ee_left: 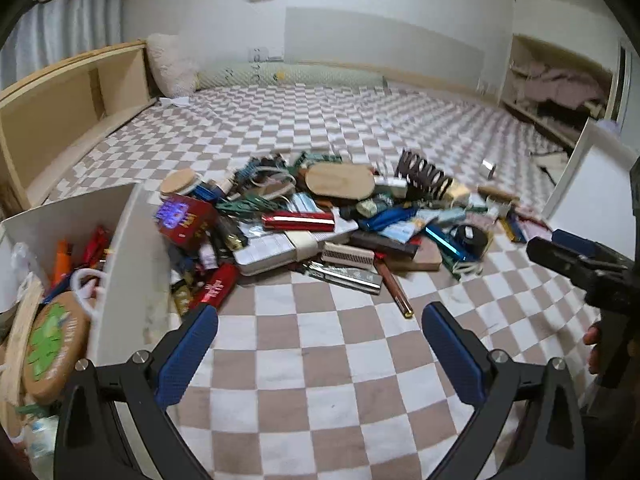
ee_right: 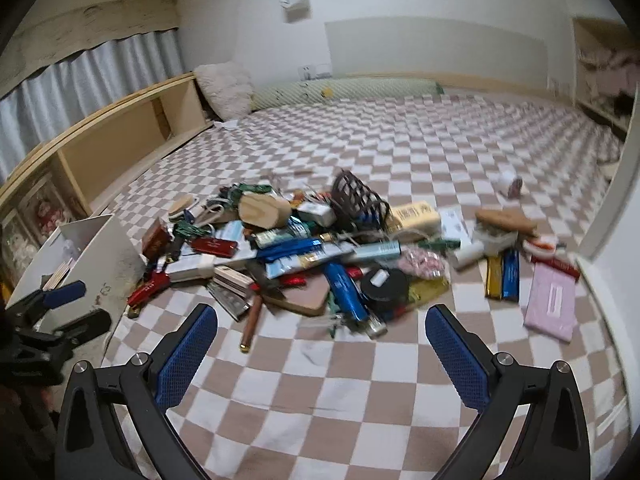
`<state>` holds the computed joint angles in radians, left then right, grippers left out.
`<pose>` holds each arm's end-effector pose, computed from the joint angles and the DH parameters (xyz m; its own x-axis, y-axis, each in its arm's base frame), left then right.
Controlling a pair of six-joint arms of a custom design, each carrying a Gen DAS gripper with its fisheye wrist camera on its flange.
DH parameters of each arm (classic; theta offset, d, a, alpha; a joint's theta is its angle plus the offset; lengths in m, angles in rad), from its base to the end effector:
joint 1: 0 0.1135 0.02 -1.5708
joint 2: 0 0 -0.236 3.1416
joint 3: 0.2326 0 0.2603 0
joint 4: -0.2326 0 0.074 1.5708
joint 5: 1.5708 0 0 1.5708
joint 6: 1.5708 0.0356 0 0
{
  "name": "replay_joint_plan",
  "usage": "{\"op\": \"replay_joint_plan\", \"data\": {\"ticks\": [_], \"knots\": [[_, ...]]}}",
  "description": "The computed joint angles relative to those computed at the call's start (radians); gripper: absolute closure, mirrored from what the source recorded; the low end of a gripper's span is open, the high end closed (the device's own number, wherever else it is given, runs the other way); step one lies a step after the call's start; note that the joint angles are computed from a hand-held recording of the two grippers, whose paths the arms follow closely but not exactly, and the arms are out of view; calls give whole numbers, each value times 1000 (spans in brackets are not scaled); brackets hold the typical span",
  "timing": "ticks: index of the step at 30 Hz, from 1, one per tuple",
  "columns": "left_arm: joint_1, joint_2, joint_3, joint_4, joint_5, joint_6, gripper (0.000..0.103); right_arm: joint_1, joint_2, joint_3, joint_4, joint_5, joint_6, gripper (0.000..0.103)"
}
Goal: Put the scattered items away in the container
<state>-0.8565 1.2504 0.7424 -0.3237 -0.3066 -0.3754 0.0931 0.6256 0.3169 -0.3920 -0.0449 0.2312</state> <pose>0.1843 -0.1961 0.1869 -0.6657 0.2342 -0.7085 0.3687 0.9287 -0.0394 0.1711 0.0176 0.1613 -0.6540 0.1689 -0.7374 0.0235 0.9788 0.2033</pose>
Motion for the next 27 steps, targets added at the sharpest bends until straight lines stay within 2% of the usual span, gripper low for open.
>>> {"op": "replay_joint_plan", "data": {"ticks": [7,11,17,22,27], "knots": [[0,262,112,90,12,8,2,-158,45,-50,69,-105,-57,0],[26,385,185,123,94,18,2,-274,111,-56,114,-176,-97,0],[78,531,296,108,184,30,2,-409,178,-50,132,-244,-157,0],[99,630,390,90,164,20,2,-489,243,-46,160,-298,-173,0],[110,724,499,39,120,-11,2,-489,289,-48,189,-296,-169,0]]}}
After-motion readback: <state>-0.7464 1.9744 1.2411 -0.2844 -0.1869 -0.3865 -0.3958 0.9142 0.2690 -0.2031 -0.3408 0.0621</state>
